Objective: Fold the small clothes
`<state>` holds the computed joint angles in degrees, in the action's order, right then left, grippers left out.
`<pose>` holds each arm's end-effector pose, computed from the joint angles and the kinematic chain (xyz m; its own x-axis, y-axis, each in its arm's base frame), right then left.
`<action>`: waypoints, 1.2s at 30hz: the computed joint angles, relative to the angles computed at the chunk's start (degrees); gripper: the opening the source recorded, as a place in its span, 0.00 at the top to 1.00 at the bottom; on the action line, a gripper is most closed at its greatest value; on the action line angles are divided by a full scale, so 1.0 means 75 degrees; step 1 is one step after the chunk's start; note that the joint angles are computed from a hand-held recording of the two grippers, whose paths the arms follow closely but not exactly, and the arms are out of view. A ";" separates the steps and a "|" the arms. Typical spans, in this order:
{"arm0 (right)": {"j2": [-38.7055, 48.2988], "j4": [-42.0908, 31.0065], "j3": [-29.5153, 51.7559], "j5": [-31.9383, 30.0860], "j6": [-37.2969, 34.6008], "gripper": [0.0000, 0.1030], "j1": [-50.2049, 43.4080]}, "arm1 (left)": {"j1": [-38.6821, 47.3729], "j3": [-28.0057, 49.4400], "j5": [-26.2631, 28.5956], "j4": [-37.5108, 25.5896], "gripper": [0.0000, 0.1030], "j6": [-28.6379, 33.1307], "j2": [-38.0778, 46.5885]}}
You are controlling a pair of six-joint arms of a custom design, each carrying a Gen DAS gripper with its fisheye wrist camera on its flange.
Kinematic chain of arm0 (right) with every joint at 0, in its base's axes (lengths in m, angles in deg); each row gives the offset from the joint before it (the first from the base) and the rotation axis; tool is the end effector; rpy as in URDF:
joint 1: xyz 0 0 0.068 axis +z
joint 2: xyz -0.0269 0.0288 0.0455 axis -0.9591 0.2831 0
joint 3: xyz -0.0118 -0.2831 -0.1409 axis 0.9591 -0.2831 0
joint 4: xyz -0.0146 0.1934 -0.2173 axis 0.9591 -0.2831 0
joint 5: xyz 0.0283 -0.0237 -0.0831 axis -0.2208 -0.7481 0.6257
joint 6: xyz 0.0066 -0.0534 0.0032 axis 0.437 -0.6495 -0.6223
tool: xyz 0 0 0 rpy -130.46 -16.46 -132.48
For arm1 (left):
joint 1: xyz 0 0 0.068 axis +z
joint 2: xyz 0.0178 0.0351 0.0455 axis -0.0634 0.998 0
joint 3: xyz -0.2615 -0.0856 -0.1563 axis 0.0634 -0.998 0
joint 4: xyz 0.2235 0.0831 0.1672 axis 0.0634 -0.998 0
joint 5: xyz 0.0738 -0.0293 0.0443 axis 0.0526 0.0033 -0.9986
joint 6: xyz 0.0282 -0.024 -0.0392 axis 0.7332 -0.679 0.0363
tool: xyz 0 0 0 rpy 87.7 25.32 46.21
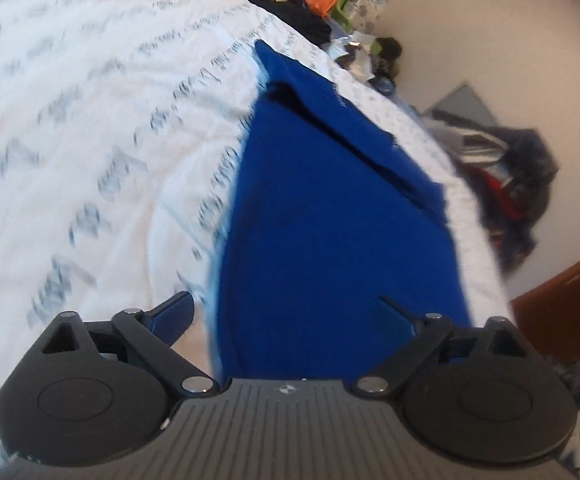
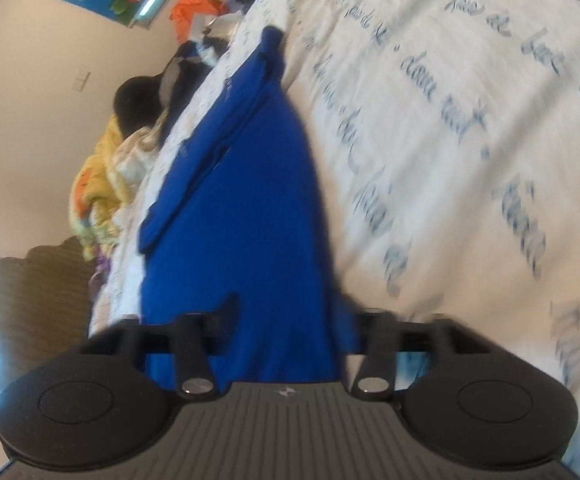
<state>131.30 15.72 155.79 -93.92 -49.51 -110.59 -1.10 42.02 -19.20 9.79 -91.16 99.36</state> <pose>0.2998 -0.1889 0.1970 -0.8551 0.4373 -0.2784 0.0554 0.6111 0.7896 0.2488 -0.0054 0.2256 -0.7520 -0.4607 -0.4715 -0.0852 0.7772 -0.6234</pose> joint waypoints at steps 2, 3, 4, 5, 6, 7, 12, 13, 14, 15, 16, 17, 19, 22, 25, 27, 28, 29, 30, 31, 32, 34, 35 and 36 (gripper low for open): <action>-0.0070 -0.0722 -0.0161 -0.0037 -0.0691 0.37 -0.0028 | -0.0103 -0.0315 0.0187 0.0048 0.13 -0.0294 -0.0377; -0.0058 -0.1013 -0.0244 -0.0122 -0.0926 0.38 -0.0015 | -0.0166 -0.0445 0.0270 0.0168 0.14 -0.0438 -0.0477; -0.0056 -0.1170 -0.0339 -0.0209 -0.1083 0.38 0.0007 | -0.0216 -0.0537 0.0284 0.0283 0.19 -0.0532 -0.0530; -0.0106 -0.1157 -0.0475 -0.0267 -0.1179 0.40 0.0034 | -0.0287 -0.0535 0.0204 0.0274 0.39 -0.0547 -0.0527; -0.0177 -0.1013 -0.0574 -0.0173 -0.1121 0.46 0.0103 | -0.0362 -0.0403 0.0181 0.0115 0.60 -0.0464 -0.0334; -0.0238 -0.0868 -0.0628 0.0171 -0.1015 0.78 0.0240 | -0.0446 -0.0203 0.0010 -0.0209 0.94 -0.0325 -0.0062; -0.0812 -0.0325 -0.0852 0.0760 -0.1047 0.96 0.0135 | -0.0325 -0.0071 -0.0566 -0.0854 0.91 0.0631 -0.0425; -0.0851 -0.0330 -0.0868 0.0850 -0.1153 0.96 -0.0014 | -0.0302 -0.0076 -0.0602 -0.1018 0.91 0.0866 -0.0493; -0.0843 -0.0303 -0.0905 0.0912 -0.1258 0.96 -0.0123 | -0.0184 -0.0241 -0.0532 -0.0924 0.89 0.1104 -0.0575; -0.0750 -0.0278 -0.0964 0.0755 -0.1416 0.96 -0.0190 | -0.0172 -0.0355 -0.0536 -0.0821 0.89 0.1235 -0.0677; -0.0747 -0.0210 -0.1052 0.0639 -0.1520 0.97 -0.0233 | -0.0212 -0.0337 -0.0620 -0.0874 0.86 0.1316 -0.0716; -0.0770 -0.0136 -0.1106 0.0591 -0.1456 0.96 -0.0229 | -0.0274 -0.0248 -0.0743 -0.1000 0.82 0.1325 -0.0757; -0.0868 -0.0155 -0.0978 0.0819 -0.1108 0.93 -0.0220 | -0.0498 -0.0110 -0.1343 -0.1088 0.71 0.1254 -0.1115; -0.1838 0.1638 -0.1279 0.1277 0.0494 0.86 0.0116 | -0.1084 0.0211 -0.2209 -0.0589 0.15 0.1571 -0.1218; -0.1876 0.3243 -0.1072 0.1700 0.1600 0.86 0.1374 | -0.2125 0.0881 -0.3181 0.0739 0.12 0.1765 0.0235; -0.1396 0.4368 -0.0808 0.2172 0.2290 0.86 0.2458 | -0.2594 0.1655 -0.3660 0.1207 0.15 0.1678 0.1696; -0.1012 0.4832 -0.0572 0.2602 0.2563 0.85 0.3002 | -0.2774 0.2170 -0.3922 0.1136 0.21 0.1552 0.2417; -0.0601 0.5106 -0.0283 0.3242 0.2784 0.83 0.3513 | -0.2932 0.2678 -0.4195 0.0970 0.26 0.1419 0.3064; -0.0230 0.5205 0.0022 0.3929 0.2882 0.83 0.3968 | -0.3051 0.3060 -0.4428 0.0872 0.25 0.1371 0.3557; 0.0123 0.5359 0.0267 0.4597 0.2818 0.83 0.4391 | -0.3158 0.3287 -0.4696 0.0827 0.22 0.1312 0.3866; 0.0215 0.6080 0.0128 0.5142 0.2785 0.83 0.4730 | -0.3303 0.3209 -0.5194 0.1241 0.10 0.1459 0.4071; 0.0254 0.7040 -0.0247 0.6133 0.2654 0.78 0.5163 | -0.3537 0.3278 -0.5879 0.1190 0.00 0.1832 0.4333; 0.0215 0.7366 -0.0459 0.6426 0.2558 0.78 0.5296 | -0.3520 0.3225 -0.5799 0.1224 0.00 0.1912 0.4292; 0.0145 0.7748 -0.0733 0.6645 0.2342 0.78 0.5393 | -0.3505 0.3132 -0.5768 0.1280 0.00 0.1883 0.4227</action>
<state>132.39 73.83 150.29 -44.08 -31.94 -70.14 -27.38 65.51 -62.46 19.39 -77.04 131.07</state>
